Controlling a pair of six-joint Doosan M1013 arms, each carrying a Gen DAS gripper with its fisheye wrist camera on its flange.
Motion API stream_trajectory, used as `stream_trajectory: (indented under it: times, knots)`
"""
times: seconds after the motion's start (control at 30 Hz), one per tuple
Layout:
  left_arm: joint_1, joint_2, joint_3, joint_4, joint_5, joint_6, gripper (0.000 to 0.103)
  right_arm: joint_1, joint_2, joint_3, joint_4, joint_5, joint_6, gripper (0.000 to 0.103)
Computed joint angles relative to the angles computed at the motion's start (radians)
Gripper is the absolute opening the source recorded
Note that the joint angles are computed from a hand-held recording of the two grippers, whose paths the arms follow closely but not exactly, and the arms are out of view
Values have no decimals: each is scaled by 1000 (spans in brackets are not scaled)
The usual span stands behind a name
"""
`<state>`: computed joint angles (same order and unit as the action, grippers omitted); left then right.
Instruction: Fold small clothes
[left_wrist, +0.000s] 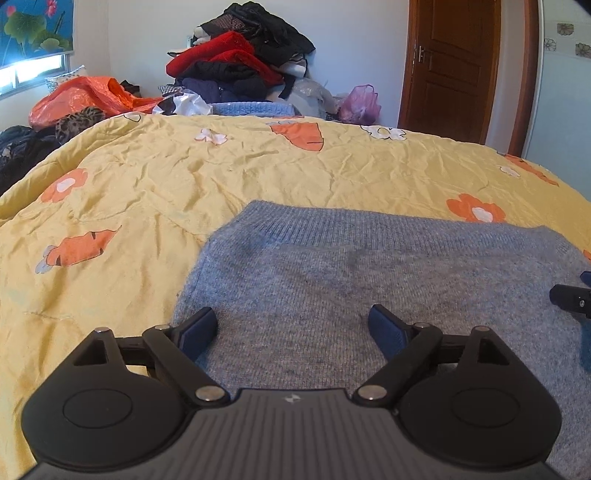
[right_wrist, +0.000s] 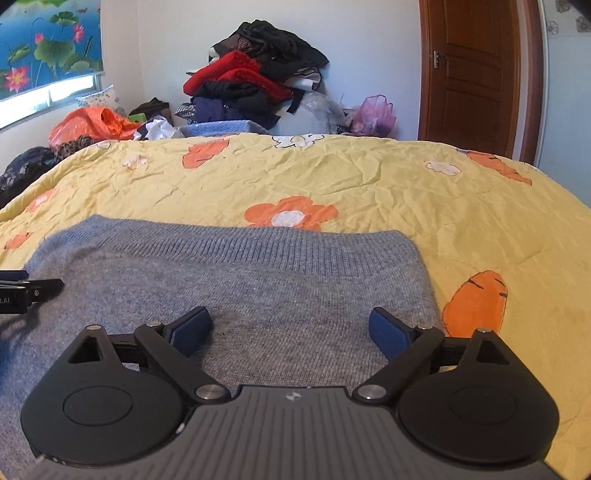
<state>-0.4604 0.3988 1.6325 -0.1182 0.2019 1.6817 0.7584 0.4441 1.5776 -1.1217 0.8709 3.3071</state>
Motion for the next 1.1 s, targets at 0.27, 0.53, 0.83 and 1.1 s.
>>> stream_trajectory:
  times: [0.27, 0.53, 0.83, 1.1]
  knots:
    - [47, -107, 106, -120, -8, 84, 90, 64, -89, 74, -55, -22, 92, 91]
    - [168, -145, 162, -643, 152, 495, 89, 85, -209, 214, 100, -42, 199, 90]
    - [198, -123, 133, -821, 307, 623, 5, 58, -229, 250, 187, -217, 164, 19]
    - [219, -134, 153, -782, 270, 602, 6, 80, -247, 273, 183, -173, 171, 22]
